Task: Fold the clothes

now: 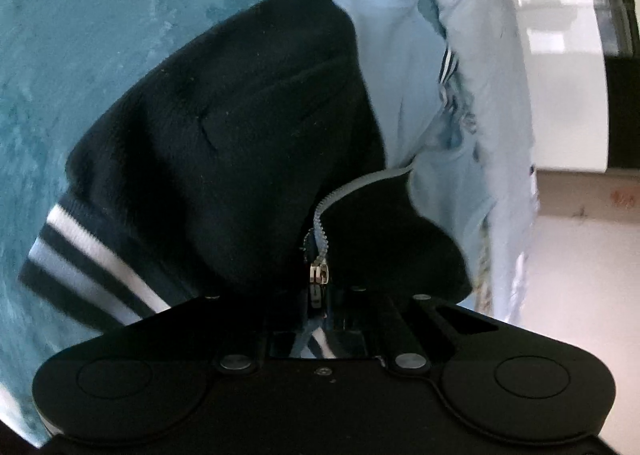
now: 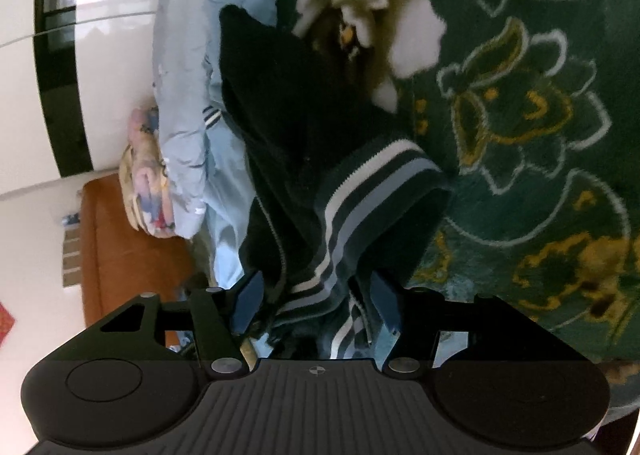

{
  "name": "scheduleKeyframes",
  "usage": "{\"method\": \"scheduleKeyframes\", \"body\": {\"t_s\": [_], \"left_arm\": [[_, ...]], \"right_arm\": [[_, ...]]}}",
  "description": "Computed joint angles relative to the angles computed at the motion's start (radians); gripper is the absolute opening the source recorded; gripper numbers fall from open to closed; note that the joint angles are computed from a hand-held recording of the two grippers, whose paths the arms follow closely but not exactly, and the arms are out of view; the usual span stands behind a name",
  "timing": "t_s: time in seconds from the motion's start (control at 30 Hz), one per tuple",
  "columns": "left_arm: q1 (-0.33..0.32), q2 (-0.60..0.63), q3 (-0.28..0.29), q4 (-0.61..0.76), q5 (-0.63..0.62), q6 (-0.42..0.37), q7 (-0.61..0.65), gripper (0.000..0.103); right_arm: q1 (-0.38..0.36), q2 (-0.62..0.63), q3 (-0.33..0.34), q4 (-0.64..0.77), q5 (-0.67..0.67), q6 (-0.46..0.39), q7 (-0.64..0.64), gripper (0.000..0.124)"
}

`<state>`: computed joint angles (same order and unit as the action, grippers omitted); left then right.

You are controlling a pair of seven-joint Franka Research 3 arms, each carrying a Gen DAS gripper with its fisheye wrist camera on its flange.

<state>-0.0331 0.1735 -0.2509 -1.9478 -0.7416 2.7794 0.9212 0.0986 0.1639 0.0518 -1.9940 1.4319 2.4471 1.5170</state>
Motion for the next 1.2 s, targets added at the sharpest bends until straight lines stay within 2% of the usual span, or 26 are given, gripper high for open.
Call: {"method": "scheduleKeyframes", "body": {"t_s": [0.17, 0.3, 0.43, 0.53, 0.63, 0.77, 0.97, 1.07, 1.13, 1.17, 1.2], "left_arm": [[0.006, -0.035, -0.015, -0.026, -0.143, 0.035, 0.055, 0.004], [-0.01, -0.052, 0.002, -0.046, -0.16, 0.022, 0.053, 0.004], [-0.025, -0.059, 0.001, -0.046, -0.204, -0.022, 0.11, 0.004], [-0.043, -0.057, -0.004, -0.039, -0.22, -0.07, 0.167, 0.004], [-0.069, -0.042, -0.005, -0.029, -0.168, -0.13, 0.175, 0.004], [-0.087, -0.028, -0.005, -0.036, -0.1, -0.157, 0.145, 0.005], [-0.086, -0.023, -0.002, -0.036, -0.043, -0.186, 0.136, 0.009], [-0.071, -0.031, -0.003, -0.032, -0.081, -0.227, 0.161, 0.009], [-0.063, -0.048, 0.002, -0.034, -0.1, -0.251, 0.198, 0.009], [-0.061, -0.057, 0.006, -0.035, -0.107, -0.264, 0.213, 0.009], [-0.06, -0.068, 0.012, -0.038, -0.105, -0.279, 0.221, 0.01]], "right_arm": [[0.017, 0.018, 0.012, -0.001, 0.1, 0.116, -0.001, 0.055], [0.024, 0.011, 0.012, -0.011, 0.156, 0.211, -0.017, 0.027], [0.022, -0.009, 0.003, -0.022, 0.208, 0.266, -0.064, 0.008], [0.023, -0.027, -0.007, -0.03, 0.252, 0.332, -0.092, 0.007], [0.022, -0.045, -0.019, -0.054, 0.226, 0.384, -0.066, 0.007], [0.015, -0.049, -0.031, -0.106, 0.115, 0.398, 0.067, 0.007], [0.006, -0.037, -0.029, -0.119, 0.042, 0.383, 0.087, 0.007], [-0.004, -0.037, -0.028, -0.114, 0.032, 0.358, 0.099, 0.007], [-0.012, -0.049, -0.034, -0.116, -0.026, 0.316, 0.108, 0.011], [-0.015, -0.056, -0.037, -0.116, -0.056, 0.293, 0.11, 0.013], [-0.021, -0.061, -0.042, -0.112, -0.1, 0.258, 0.116, 0.02]]}}
